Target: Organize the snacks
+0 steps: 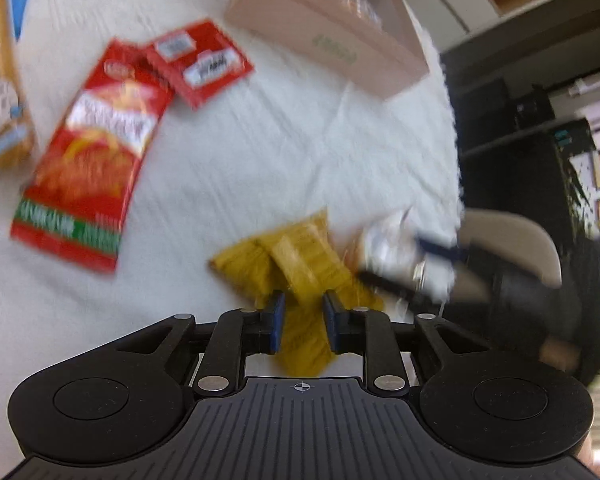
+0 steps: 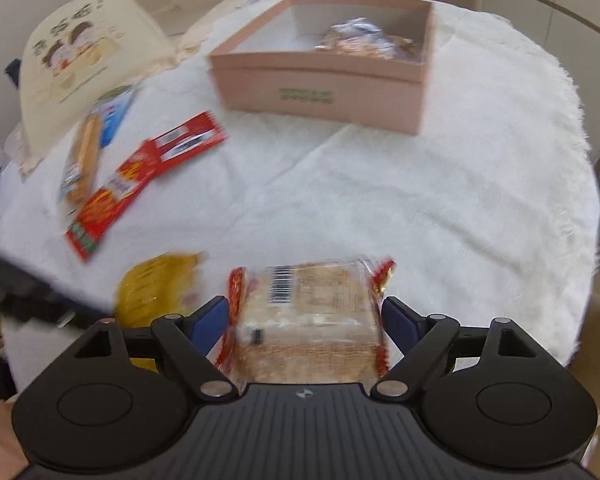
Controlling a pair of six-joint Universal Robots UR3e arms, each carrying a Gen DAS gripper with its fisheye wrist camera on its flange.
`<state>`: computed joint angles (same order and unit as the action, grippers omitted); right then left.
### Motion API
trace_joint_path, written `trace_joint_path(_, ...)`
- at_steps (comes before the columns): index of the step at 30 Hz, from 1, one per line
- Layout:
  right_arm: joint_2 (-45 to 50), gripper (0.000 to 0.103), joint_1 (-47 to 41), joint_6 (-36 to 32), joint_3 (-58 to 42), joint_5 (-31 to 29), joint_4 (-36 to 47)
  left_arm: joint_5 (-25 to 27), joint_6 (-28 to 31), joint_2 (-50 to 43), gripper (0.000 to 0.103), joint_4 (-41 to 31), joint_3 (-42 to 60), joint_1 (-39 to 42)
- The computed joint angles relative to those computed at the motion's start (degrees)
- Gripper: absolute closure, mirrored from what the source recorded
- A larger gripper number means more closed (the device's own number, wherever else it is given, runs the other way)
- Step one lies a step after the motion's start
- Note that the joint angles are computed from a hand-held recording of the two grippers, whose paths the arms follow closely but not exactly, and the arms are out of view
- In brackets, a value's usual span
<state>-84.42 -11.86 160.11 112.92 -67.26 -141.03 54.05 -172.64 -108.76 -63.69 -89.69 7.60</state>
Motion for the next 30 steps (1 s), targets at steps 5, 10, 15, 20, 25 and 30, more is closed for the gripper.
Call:
trace_joint_path(5, 2.9, 0.018, 8.0, 5.5, 0.6, -3.9, -9.5, 4.5, -3.6, -1.6, 0.078, 10.3, 1.2, 0.4)
trace_joint_path(10, 6.3, 0.018, 12.0, 4.9, -2.5, -5.2, -12.4, 7.4, -3.7, 1.0, 0.077, 12.4, 0.3, 2.9)
trace_joint_path(15, 0.7, 0.018, 7.7, -3.7, 0.4, -2.9, -6.4, 10.5, 7.0, 8.2, 0.077, 8.4, -4.2, 1.3)
trace_joint_path(20, -5.1, 0.018, 3.7, -13.6, 1.6, 2.1, 3.7, 16.5, 8.9, 11.9, 0.077, 9.7, -8.4, -4.4)
trace_joint_path(25, -5.8, 0.017, 7.9, -18.8, 3.4, -5.5, -0.8, 23.3, 9.9, 11.5, 0.074, 15.7, -10.6, -8.8)
trace_joint_path(30, -2.6, 0.017, 10.2, -13.2, 6.7, -17.5, -19.4, 28.8, 6.5, 11.0, 0.068, 17.7, -10.7, -7.6)
